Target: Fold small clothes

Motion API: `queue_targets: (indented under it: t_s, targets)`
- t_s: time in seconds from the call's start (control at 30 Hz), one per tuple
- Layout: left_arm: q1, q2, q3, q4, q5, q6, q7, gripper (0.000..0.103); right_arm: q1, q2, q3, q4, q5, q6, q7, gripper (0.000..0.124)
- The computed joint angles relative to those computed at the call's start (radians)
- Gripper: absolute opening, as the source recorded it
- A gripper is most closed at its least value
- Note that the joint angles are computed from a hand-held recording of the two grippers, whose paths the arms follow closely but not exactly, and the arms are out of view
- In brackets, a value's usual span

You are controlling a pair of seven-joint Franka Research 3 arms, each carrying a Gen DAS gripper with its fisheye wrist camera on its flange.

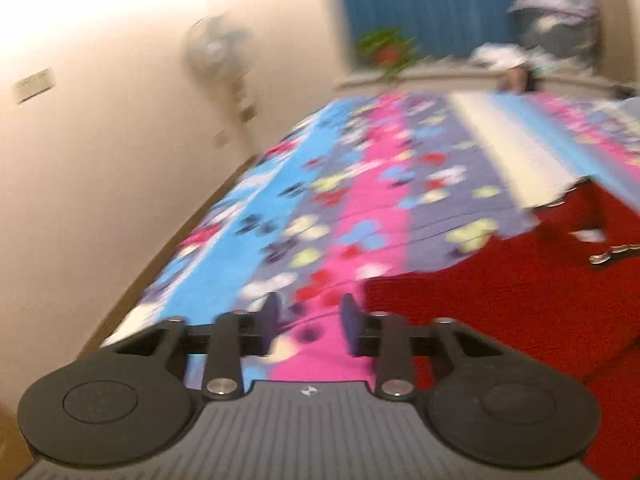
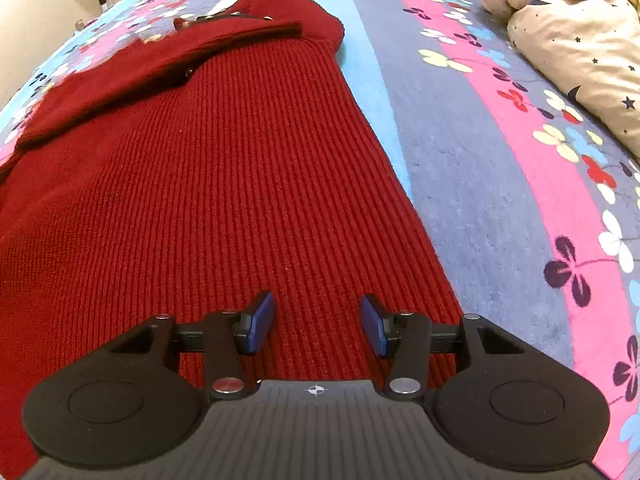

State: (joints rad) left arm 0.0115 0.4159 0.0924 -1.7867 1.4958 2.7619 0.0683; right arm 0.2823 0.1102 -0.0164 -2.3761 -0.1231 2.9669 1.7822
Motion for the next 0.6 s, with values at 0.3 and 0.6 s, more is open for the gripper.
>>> queue_targets:
  t_s: [0.3,0.6]
  targets:
    - [-0.039,0.263,-0.103,0.216,-0.098,0.302,0.362,0.086,0.0,-0.002,-0.001,-0.003,-0.012,0.008,0.014,0.051]
    - [-0.017,0.461,-0.233,0.424,-0.492,0.135,0.889,0.012,-0.018,0.007,0.018,0.002,0.079,0.009,-0.088,0.051]
